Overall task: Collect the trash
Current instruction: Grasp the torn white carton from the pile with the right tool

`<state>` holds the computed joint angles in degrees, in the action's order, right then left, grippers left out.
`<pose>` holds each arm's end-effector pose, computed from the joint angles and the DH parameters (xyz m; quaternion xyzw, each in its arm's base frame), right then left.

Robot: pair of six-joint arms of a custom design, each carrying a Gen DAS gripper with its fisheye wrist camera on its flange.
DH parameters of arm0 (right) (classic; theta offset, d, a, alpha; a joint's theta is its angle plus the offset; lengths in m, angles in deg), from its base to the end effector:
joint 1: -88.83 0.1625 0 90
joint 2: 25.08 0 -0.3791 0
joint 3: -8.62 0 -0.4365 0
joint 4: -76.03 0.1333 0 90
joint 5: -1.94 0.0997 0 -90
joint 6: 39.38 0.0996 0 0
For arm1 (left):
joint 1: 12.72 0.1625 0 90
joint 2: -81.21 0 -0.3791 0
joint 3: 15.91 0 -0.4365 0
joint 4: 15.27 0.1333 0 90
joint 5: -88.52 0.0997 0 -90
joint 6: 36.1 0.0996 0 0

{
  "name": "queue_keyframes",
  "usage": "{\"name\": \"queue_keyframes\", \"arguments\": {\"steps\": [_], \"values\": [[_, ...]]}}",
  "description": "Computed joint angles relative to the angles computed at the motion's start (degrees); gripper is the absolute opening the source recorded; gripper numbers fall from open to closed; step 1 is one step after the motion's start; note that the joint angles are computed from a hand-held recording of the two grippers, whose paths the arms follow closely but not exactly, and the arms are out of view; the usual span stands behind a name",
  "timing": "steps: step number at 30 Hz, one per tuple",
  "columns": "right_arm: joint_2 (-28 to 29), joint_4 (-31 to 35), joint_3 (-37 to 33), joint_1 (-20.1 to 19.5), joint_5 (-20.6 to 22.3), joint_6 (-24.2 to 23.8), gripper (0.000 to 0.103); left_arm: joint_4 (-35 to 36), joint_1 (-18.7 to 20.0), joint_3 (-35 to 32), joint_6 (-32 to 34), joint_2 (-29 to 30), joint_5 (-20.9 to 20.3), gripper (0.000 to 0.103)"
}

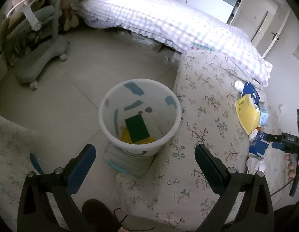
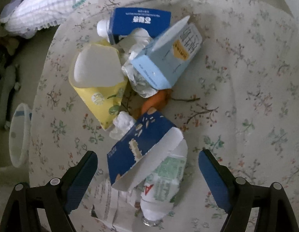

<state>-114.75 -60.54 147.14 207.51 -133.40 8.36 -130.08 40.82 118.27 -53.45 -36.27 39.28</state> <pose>0.2402 -0.3089 0.1390 -0.1452 -0.9111 0.2239 0.3141 -0.0500 -0.4014 0.3128 0.1309 0.9262 -0.2163 0.2798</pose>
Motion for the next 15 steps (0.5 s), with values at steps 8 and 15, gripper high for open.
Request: {"name": "queue_keyframes", "arguments": {"steps": [8,15], "values": [[4.5,-2.3,-1.3,-4.2,1.5,-1.4,0.073,1.7,0.0,0.3,-0.4,-0.6,1.1,0.103],[8.2,-2.1,-3.9,-2.4,-1.5,-0.7,0.046,2.3,0.3,0.3,-0.6,-1.2,1.5,0.103]]}}
